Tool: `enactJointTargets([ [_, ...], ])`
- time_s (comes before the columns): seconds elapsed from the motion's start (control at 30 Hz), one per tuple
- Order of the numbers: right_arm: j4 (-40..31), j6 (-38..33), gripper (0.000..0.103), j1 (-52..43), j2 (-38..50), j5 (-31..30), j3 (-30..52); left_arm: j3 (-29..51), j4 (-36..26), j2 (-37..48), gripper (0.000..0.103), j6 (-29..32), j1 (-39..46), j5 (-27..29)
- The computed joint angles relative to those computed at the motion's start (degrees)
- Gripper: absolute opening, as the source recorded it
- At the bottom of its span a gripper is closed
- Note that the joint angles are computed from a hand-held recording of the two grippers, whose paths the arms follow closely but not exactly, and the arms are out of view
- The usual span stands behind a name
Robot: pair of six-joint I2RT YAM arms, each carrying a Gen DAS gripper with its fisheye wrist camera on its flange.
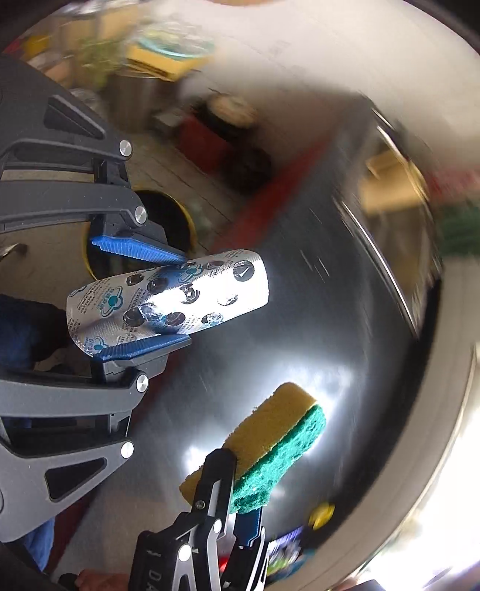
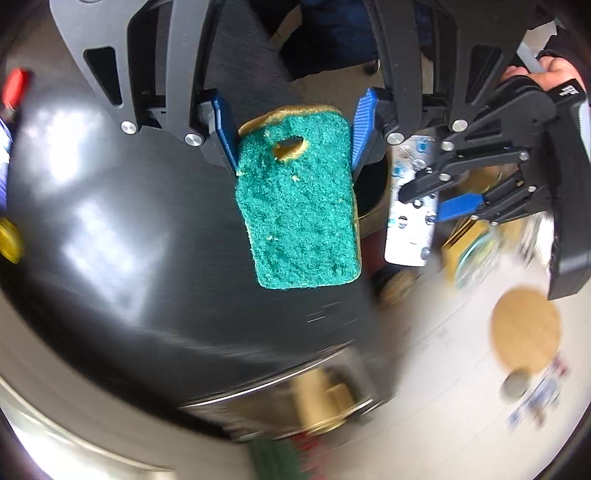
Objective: Collect trash
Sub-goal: 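Carry blister pack and sponge over the bin and open both tools to drop them, then move both open tools back to the countertop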
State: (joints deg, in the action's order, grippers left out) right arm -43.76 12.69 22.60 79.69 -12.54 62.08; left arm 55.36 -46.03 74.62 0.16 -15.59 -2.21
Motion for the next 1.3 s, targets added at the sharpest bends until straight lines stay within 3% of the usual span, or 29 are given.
enactJointTargets([
  [0.2, 3.4, 4.1, 0.052, 13.3, 18.1, -1.1, 11.0, -10.2, 6.2, 0.4, 0.038, 9.8, 20.4, 4.9],
  [0.37, 3.3, 4.6, 0.052, 19.2, 30.0, 0.0, 19.5, -14.8, 14.7, 6.3, 0.038, 16.5, 30.5, 8.5],
  [0.57, 0.5, 3.7, 0.053, 21.1, 41.6, 1.0, 29.2, -16.1, 22.8, 16.4, 0.039, 19.8, 34.9, 11.0],
  [0.87, -2.2, 1.9, 0.059, 20.7, 47.8, 2.2, 35.8, -14.3, 25.9, 22.3, 0.041, 20.8, 35.3, 13.2],
  [1.0, -3.0, 1.1, 0.074, 20.5, 48.1, 1.7, 36.5, -13.6, 25.9, 23.4, 0.062, 21.4, 35.5, 12.6],
  [1.13, -1.8, 0.6, 0.080, 20.5, 46.1, 1.4, 34.6, -14.2, 25.3, 21.3, 0.080, 22.0, 36.7, 12.9],
  [1.3, -0.1, 0.5, 0.084, 19.6, 37.2, 1.7, 28.2, -14.8, 20.6, 13.2, 0.091, 21.5, 35.9, 11.9],
])
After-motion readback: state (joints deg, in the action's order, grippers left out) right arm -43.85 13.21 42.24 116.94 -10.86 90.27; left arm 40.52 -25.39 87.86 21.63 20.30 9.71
